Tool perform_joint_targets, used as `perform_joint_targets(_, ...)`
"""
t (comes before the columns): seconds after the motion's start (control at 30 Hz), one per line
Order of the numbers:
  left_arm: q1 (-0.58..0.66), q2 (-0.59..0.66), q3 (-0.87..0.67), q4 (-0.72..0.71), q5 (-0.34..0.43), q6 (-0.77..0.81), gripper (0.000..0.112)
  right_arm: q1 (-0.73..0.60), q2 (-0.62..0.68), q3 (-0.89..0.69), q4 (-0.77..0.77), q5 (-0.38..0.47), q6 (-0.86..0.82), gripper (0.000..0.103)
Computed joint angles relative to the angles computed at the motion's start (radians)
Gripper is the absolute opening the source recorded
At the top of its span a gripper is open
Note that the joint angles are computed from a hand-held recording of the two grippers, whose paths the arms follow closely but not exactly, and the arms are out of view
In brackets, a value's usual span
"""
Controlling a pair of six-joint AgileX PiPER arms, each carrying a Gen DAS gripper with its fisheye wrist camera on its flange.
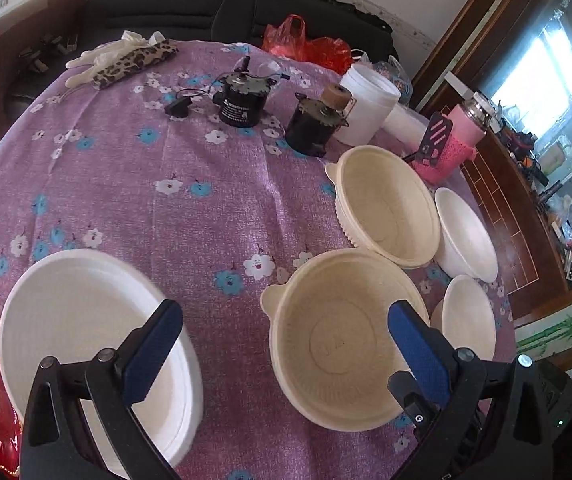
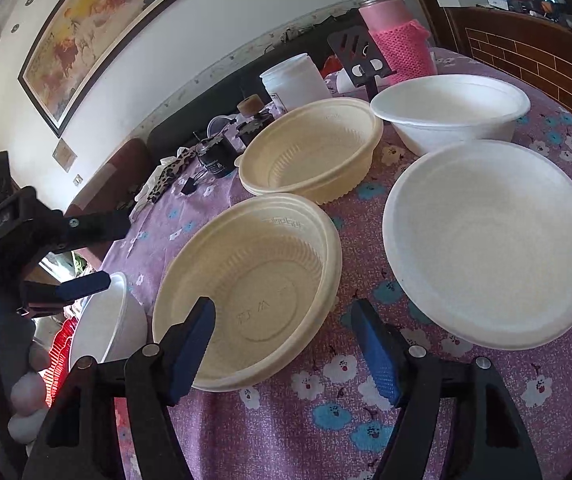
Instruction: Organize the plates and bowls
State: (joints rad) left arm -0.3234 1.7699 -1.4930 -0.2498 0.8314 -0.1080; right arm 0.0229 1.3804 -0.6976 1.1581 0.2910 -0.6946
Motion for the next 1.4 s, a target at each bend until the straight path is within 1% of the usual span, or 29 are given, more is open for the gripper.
perform_joint_targets(0.07, -0.035, 0.031, -0.022, 0.085, -0.006, -0.067, 0.102, -0.01, -0.002, 0.003, 0.025, 0.004, -0.031, 0.075)
perform_joint_targets(0.23, -0.047, 0.097, -0.062, 0.118, 0.009, -0.093, 0.102, -0.019, 0.0, 0.004, 0.029, 0.008, -0.042, 0.075)
perform_joint_targets(0.27, -0.05, 0.107, -0.069, 0.123, 0.013, -0.092, 0.1, -0.021, 0.001, 0.005, 0.039, 0.011, -0.053, 0.075)
perform_joint_targets(0.3, -0.052, 0.115, -0.079, 0.129, 0.02, -0.088, 0.089, -0.023, 0.001, 0.006, 0.048, 0.014, -0.063, 0.075)
perform_joint_targets(0.33, -0.053, 0.122, -0.088, 0.131, 0.033, -0.082, 0.082, -0.027, 0.001, 0.007, 0.064, 0.02, -0.078, 0.075)
perform_joint_targets(0.37, -0.051, 0.127, -0.095, 0.121, 0.048, -0.074, 0.07, -0.03, 0.001, 0.008, 0.079, 0.025, -0.095, 0.075)
perform_joint_targets(0.43, -0.036, 0.105, -0.07, 0.082, 0.041, -0.061, 0.069, -0.034, -0.005, 0.014, 0.108, 0.038, -0.128, 0.075)
perform_joint_targets(0.53, -0.045, 0.048, -0.031, 0.095, 0.009, -0.079, 0.069, -0.036, -0.011, 0.02, 0.112, 0.057, -0.139, 0.075)
perform_joint_targets(0.57, -0.049, 0.03, -0.026, 0.096, 0.007, -0.078, 0.069, -0.044, -0.013, 0.022, 0.105, 0.077, -0.13, 0.075)
perform_joint_targets(0.63, -0.063, -0.008, -0.016, 0.096, 0.003, -0.079, 0.069, -0.086, -0.032, 0.035, 0.103, 0.154, -0.12, 0.075)
perform_joint_targets(0.73, -0.11, -0.042, -0.019, 0.09, -0.01, -0.062, 0.069, -0.18, -0.147, 0.082, 0.03, 0.272, -0.082, 0.075)
perform_joint_targets(0.8, -0.154, -0.039, -0.031, 0.075, -0.017, -0.048, 0.069, -0.309, -0.255, 0.111, -0.011, 0.378, -0.085, 0.075)
perform_joint_targets(0.83, -0.177, -0.028, -0.04, 0.06, -0.017, -0.041, 0.069, -0.389, -0.311, 0.12, -0.033, 0.417, -0.081, 0.075)
perform_joint_targets(0.87, -0.199, -0.011, -0.054, 0.048, -0.013, -0.039, 0.069, -0.45, -0.357, 0.116, -0.088, 0.416, -0.038, 0.075)
perform_joint_targets(0.93, -0.24, 0.025, -0.082, 0.028, -0.002, -0.047, 0.069, -0.5, -0.385, 0.083, -0.271, 0.324, 0.123, 0.075)
perform_joint_targets(1.0, -0.269, 0.048, -0.092, 0.001, -0.005, -0.053, 0.069, -0.523, -0.31, 0.046, -0.388, 0.241, 0.215, 0.075)
perform_joint_targets(1.03, -0.28, 0.057, -0.1, 0.0, -0.005, -0.061, 0.069, -0.534, -0.249, 0.03, -0.403, 0.206, 0.228, 0.075)
perform_joint_targets(1.07, -0.294, 0.065, -0.109, 0.013, -0.004, -0.077, 0.069, -0.555, -0.178, 0.008, -0.378, 0.203, 0.207, 0.075)
perform_joint_targets(1.1, -0.307, 0.068, -0.112, 0.029, -0.004, -0.092, 0.069, -0.579, -0.109, -0.016, -0.313, 0.231, 0.149, 0.074)
perform_joint_targets(1.13, -0.317, 0.072, -0.118, 0.045, -0.002, -0.102, 0.069, -0.605, -0.051, -0.035, -0.228, 0.268, 0.066, 0.071)
perform_joint_targets(1.17, -0.325, 0.077, -0.126, 0.065, 0.004, -0.115, 0.069, -0.614, 0.0, -0.045, -0.159, 0.292, 0.005, 0.064)
perform_joint_targets(1.2, -0.334, 0.077, -0.128, 0.085, 0.008, -0.131, 0.069, -0.625, 0.041, -0.051, -0.096, 0.321, -0.055, 0.051)
perform_joint_targets(1.23, -0.338, 0.081, -0.135, 0.098, 0.012, -0.143, 0.069, -0.634, 0.082, -0.055, -0.026, 0.353, -0.12, 0.042)
perform_joint_targets(1.27, -0.338, 0.082, -0.137, 0.105, 0.015, -0.148, 0.069, -0.637, 0.11, -0.054, 0.018, 0.382, -0.16, 0.026)
perform_joint_targets(1.3, -0.338, 0.085, -0.139, 0.112, 0.017, -0.153, 0.069, -0.639, 0.134, -0.056, 0.032, 0.399, -0.171, 0.019)
perform_joint_targets(1.33, -0.338, 0.087, -0.141, 0.119, 0.019, -0.157, 0.069, -0.641, 0.144, -0.054, 0.036, 0.407, -0.176, 0.016)
perform_joint_targets(1.37, -0.339, 0.092, -0.145, 0.119, 0.021, -0.159, 0.069, -0.641, 0.143, -0.052, 0.022, 0.405, -0.168, 0.011)
perform_joint_targets(1.4, -0.339, 0.097, -0.148, 0.113, 0.023, -0.156, 0.069, -0.637, 0.136, -0.05, 0.001, 0.403, -0.152, 0.009)
